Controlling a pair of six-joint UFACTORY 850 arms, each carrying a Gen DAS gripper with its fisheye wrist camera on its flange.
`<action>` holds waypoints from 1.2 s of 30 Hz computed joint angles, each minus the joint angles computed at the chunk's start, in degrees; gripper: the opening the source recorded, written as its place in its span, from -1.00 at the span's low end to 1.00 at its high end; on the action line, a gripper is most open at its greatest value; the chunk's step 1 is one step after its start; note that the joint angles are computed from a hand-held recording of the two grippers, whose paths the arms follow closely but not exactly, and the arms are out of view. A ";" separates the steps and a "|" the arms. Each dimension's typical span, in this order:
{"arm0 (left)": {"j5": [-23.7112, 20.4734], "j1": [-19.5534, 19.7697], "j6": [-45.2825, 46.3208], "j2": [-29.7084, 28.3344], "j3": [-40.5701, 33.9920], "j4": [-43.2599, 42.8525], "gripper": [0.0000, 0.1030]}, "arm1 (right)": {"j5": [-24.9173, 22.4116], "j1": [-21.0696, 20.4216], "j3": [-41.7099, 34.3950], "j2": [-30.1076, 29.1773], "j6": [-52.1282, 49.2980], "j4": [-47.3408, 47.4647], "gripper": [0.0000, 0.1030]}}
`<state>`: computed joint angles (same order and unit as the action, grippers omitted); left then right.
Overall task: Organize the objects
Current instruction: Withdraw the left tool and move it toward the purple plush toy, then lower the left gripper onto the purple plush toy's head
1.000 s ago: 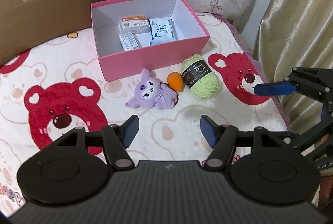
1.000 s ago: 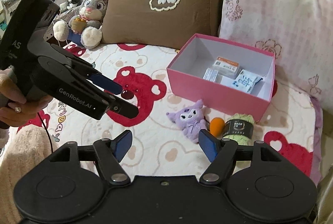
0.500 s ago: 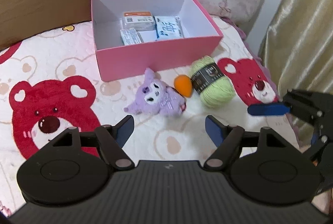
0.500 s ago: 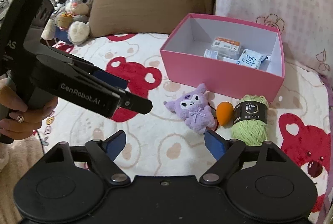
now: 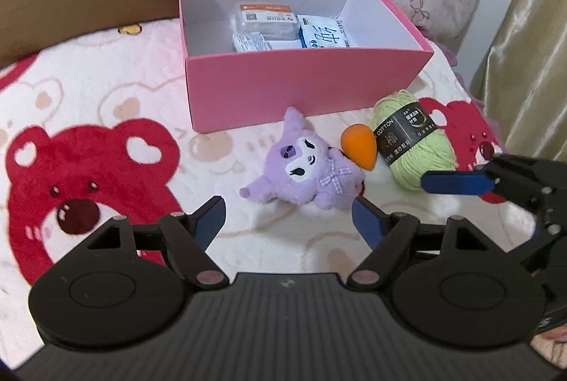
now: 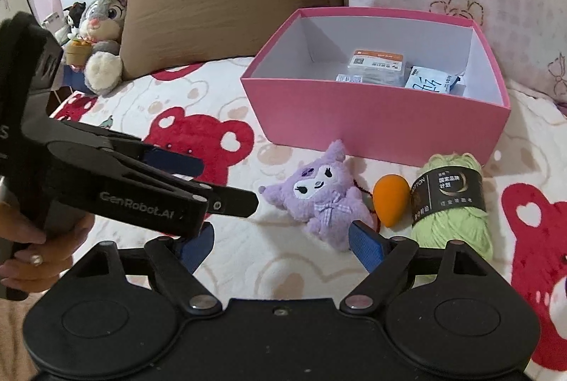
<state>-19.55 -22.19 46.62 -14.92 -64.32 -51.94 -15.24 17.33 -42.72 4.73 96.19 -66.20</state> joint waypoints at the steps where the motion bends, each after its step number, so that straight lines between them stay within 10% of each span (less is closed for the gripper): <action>1: 0.05 0.30 3.64 -0.30 0.25 -3.94 0.51 | -0.03 -0.10 0.05 -0.48 1.72 -1.43 0.67; 8: 1.97 0.33 18.45 -4.11 -0.62 -19.04 0.48 | -3.76 -0.01 1.80 -4.48 25.60 -22.64 0.68; 15: 1.73 0.94 12.57 -8.30 -3.48 -13.35 0.48 | -0.12 -2.11 2.35 -7.46 40.83 -34.14 0.67; 23: -3.90 2.80 32.09 -11.03 -3.11 -37.42 0.28 | -0.96 -3.77 4.37 -7.80 66.00 -57.85 0.44; 28: -7.92 3.71 35.05 -12.44 -2.63 -43.93 -0.11 | -2.95 -2.96 4.00 -8.19 57.07 -52.29 -0.01; 36: -15.20 4.58 16.45 -12.16 -3.43 -30.25 -0.39 | -2.85 -2.81 4.16 -5.80 43.82 -38.24 0.03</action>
